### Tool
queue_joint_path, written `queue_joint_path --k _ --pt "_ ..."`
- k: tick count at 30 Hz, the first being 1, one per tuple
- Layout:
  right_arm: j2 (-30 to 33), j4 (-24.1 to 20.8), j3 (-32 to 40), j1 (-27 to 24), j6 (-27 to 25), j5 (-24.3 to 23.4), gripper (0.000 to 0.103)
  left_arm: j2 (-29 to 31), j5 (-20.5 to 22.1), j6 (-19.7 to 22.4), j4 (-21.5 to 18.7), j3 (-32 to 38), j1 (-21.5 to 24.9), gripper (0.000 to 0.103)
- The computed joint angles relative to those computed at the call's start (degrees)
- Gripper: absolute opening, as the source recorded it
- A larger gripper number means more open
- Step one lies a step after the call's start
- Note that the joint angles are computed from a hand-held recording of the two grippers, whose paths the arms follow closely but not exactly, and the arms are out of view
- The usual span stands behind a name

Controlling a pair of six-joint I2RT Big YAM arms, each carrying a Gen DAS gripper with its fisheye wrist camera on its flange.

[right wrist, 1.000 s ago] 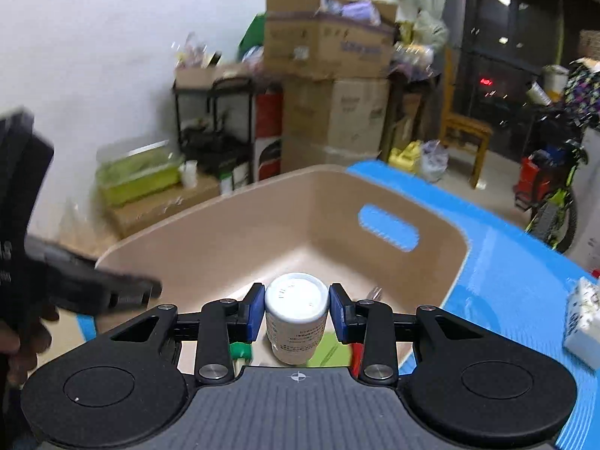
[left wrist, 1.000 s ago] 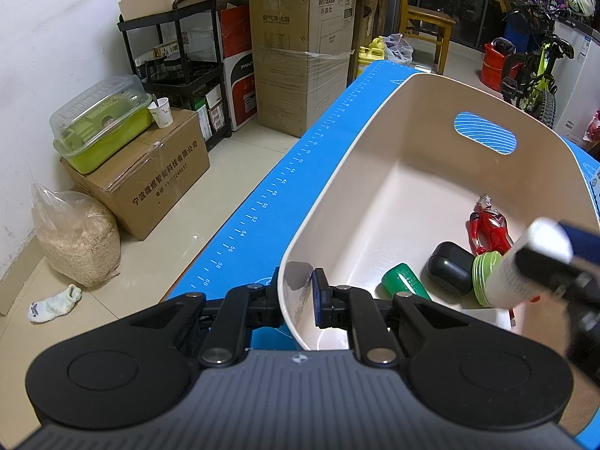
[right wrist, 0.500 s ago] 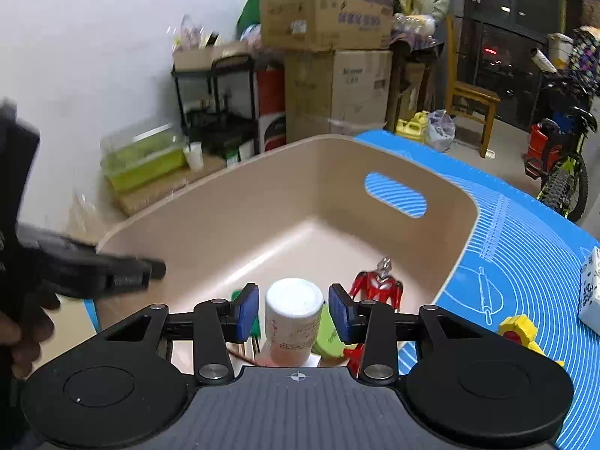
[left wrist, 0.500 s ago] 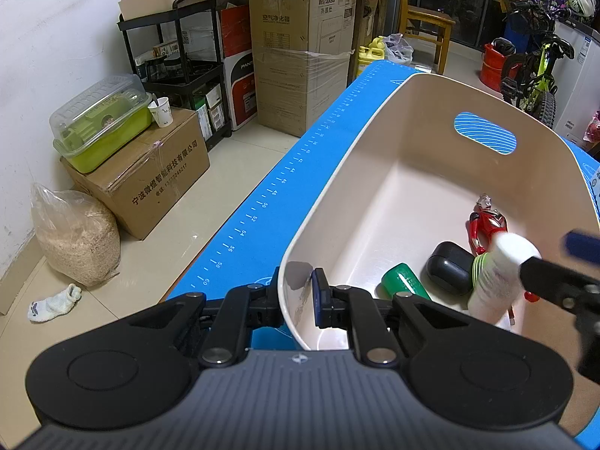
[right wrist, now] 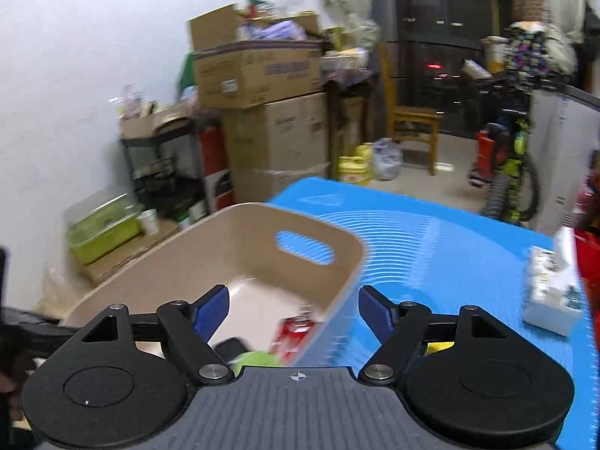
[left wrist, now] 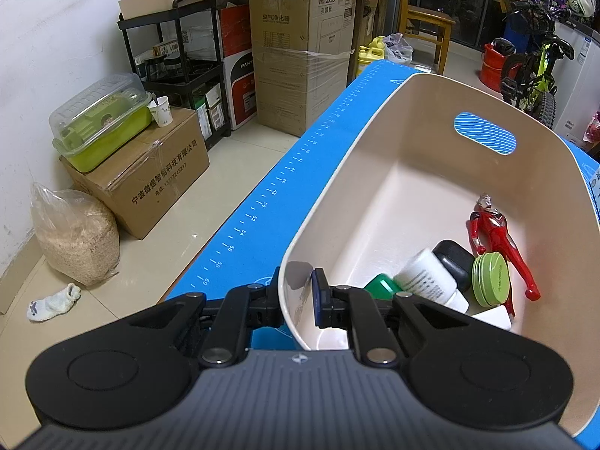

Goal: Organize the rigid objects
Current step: 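Carry the white bottle with the right tool and release it into the bin, then return the right tool to the mat and grasp the yellow toy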

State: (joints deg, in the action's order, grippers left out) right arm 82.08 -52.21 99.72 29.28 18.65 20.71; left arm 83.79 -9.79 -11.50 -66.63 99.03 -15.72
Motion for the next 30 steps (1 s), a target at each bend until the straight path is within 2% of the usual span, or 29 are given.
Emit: queue_joint_path --k 4,9,13,17,22,26,30 --pt "-1.3 0.1 -1.7 -3.0 1.5 1.0 0.082 0.0 0.0 -0.2 0.0 -0.1 0.0 0.016" --pt "-2.0 0.5 -4.5 -6.3 0.7 1.7 0.083 0.0 -0.5 -0.1 0.0 -0.1 -0.3 0.016" --pt "-1.0 -0.9 -5.3 -9.7 -3.1 -0.5 0.083 0.1 -0.6 -0.1 -0.2 0.0 -0.4 0.017" --pt "-0.7 -1.8 -6.8 -12.6 -5.8 -5.2 0.083 0.2 -0.6 0.2 -0.2 0.1 -0.4 0.017" --pt "1.7 -4.5 -6.3 -14.1 -8.9 -7.6 0.083 0.2 -0.3 0.4 -0.3 0.2 -0.2 0.017" --pt "4.6 -8.8 -4.4 -14.3 -11.9 -7.7 0.083 0.3 -0.2 0.6 -0.4 0.4 0.0 0.017" --pt "6.0 -9.6 -4.3 -14.1 -14.0 -6.4 0.083 0.4 -0.4 0.1 -0.6 0.5 -0.1 0.017"
